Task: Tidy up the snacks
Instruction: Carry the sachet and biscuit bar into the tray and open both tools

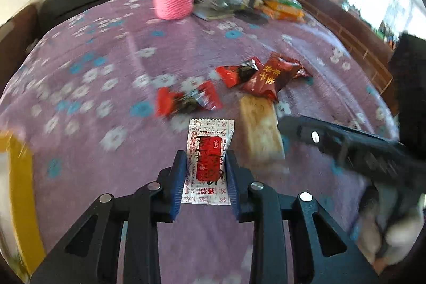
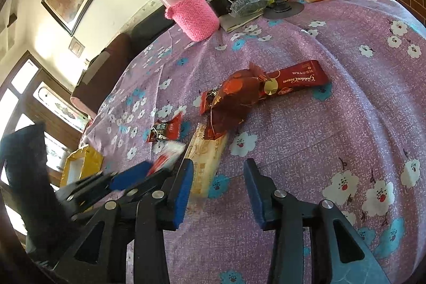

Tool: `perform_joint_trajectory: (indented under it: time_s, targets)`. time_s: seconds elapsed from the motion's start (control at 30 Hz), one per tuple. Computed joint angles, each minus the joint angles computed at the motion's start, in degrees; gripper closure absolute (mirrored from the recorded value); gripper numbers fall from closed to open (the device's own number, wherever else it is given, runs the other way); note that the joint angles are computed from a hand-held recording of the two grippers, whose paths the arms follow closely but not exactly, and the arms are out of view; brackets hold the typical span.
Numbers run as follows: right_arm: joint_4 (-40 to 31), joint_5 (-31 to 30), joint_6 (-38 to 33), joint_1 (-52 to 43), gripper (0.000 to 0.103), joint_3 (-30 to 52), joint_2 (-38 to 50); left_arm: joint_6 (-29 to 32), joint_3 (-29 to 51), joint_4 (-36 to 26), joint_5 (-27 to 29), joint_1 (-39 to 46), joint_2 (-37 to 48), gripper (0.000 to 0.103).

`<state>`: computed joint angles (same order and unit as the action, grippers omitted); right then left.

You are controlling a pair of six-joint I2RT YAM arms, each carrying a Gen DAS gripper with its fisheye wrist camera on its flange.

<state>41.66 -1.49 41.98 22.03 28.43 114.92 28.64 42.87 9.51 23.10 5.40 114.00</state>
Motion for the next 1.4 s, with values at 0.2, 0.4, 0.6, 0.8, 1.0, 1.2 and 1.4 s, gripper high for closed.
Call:
perform_joint_trajectory:
  time_s: [0.2,0.4,0.6,0.8,1.0,1.2,1.4]
  targets:
    - [2.18,2.16,-0.45,1.79,0.053,-0.75,0.56,5.81,-5.69,-7.47,12.04,18.32,-10.11,0.077]
    - [0.75,5.15,-2.07,3.84,0.045,0.15,0.45,11.53,-4.53,-16.60,20.48,30.34,-11.48,0.077]
    - [-5.77,1.18,-1.40,2.57,0.041,2.65,-1.27,17.31,-4.95,-20.67,23.65,35.07,-11.82,0.077]
    - [-24.53,8.08,-1.45,6.05,0.039,15.63,0.92,22.50,-3.69,-24.42,24.90,38.59,-9.65,0.077]
    - [-43.32,24.76,-2.28,13.46,0.067,29.88,7.30,25.43,-0.57,-28.52,25.99,42.15,-7.09,0.077]
    - [-33.66,19.00,-1.27,12.79,0.068,20.39,1.73,28.14,3.92,-33.81,27.19,46.17,-4.13,0.077]
    - [-28.29,15.72,1.10,17.28,0.068,14.83,-4.32,26.85,9.02,-34.98,27.56,50.29,-1.11,0.076]
